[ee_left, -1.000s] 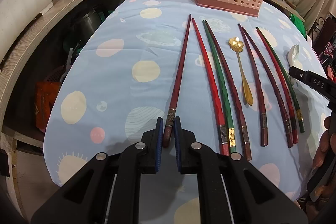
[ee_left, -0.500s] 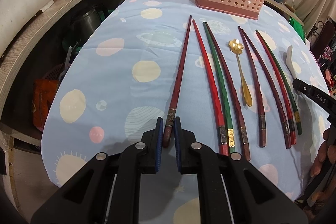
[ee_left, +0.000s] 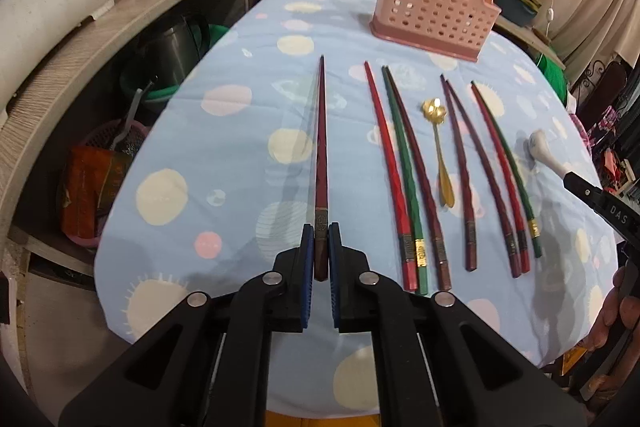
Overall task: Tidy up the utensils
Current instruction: 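Carry the chopstick and spoon to the pink basket and release both inside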
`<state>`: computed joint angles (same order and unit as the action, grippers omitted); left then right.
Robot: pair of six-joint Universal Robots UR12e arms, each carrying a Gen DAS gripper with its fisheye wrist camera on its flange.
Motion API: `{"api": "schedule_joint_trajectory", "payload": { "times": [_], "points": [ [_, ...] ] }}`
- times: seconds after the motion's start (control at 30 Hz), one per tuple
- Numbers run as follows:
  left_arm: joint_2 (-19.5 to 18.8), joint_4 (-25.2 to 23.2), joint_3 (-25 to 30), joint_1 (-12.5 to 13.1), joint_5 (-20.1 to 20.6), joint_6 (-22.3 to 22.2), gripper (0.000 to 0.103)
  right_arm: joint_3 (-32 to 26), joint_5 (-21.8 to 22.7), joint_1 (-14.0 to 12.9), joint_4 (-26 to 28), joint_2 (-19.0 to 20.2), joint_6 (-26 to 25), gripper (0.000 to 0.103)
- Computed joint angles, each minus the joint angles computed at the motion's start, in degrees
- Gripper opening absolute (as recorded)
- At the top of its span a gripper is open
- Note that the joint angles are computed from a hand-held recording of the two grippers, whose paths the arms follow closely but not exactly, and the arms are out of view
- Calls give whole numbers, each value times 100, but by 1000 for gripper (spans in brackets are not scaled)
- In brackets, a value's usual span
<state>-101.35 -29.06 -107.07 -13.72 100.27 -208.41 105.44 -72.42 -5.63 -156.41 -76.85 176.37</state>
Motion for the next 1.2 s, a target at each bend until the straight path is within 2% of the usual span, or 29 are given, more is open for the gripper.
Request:
{"api": "schedule_joint_trajectory", "payload": {
  "times": [0.33,0.67,0.9,1.03,1.2],
  "points": [
    [213,407,75,-13,286,69,7,0,307,-98,-262,-237,-58,7],
    [182,725,506,113,445,263,7,-206,781,-199,-202,-203,0,6],
    [-18,841,975,150,695,526,7,-533,1205,-273,-83,-43,123,6],
    [-128,888,1253,179,668,650,7,-854,1481,-306,21,132,221,6],
    [-297,1119,1700,200,557,846,7,-1358,1632,-288,-114,415,379,6]
  ]
}}
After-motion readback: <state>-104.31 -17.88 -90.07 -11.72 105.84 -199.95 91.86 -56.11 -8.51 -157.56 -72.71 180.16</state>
